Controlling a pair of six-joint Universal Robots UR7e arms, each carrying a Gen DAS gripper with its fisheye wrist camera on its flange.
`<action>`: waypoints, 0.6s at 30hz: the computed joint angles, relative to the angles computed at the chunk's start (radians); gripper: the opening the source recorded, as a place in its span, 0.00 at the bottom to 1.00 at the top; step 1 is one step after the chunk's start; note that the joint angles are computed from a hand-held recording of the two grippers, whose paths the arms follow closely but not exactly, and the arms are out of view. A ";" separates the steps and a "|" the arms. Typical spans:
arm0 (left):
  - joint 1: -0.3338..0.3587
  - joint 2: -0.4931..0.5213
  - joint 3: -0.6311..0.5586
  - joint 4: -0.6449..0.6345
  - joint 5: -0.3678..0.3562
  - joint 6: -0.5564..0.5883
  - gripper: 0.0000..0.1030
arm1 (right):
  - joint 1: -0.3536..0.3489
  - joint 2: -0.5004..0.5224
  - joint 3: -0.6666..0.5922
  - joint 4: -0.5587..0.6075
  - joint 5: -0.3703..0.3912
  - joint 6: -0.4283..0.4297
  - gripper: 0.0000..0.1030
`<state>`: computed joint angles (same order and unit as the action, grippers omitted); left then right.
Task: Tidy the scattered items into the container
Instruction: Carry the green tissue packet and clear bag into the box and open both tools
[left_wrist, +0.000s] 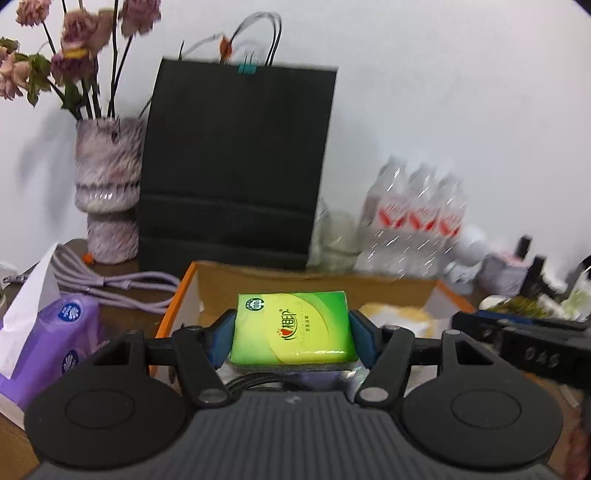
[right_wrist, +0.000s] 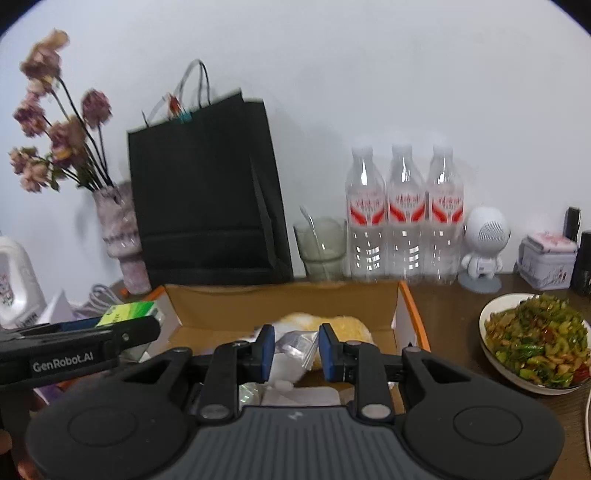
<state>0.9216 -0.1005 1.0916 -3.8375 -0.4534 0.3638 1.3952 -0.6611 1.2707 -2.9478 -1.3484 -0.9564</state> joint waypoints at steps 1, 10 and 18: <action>0.007 0.000 -0.002 0.021 0.006 -0.013 0.64 | 0.001 0.005 -0.004 0.002 -0.011 -0.003 0.24; 0.015 0.004 -0.019 0.086 0.044 -0.059 1.00 | 0.008 0.016 -0.011 0.021 -0.059 -0.021 0.88; 0.004 0.018 -0.047 0.113 0.102 -0.038 1.00 | 0.025 0.007 0.007 -0.004 -0.121 -0.038 1.00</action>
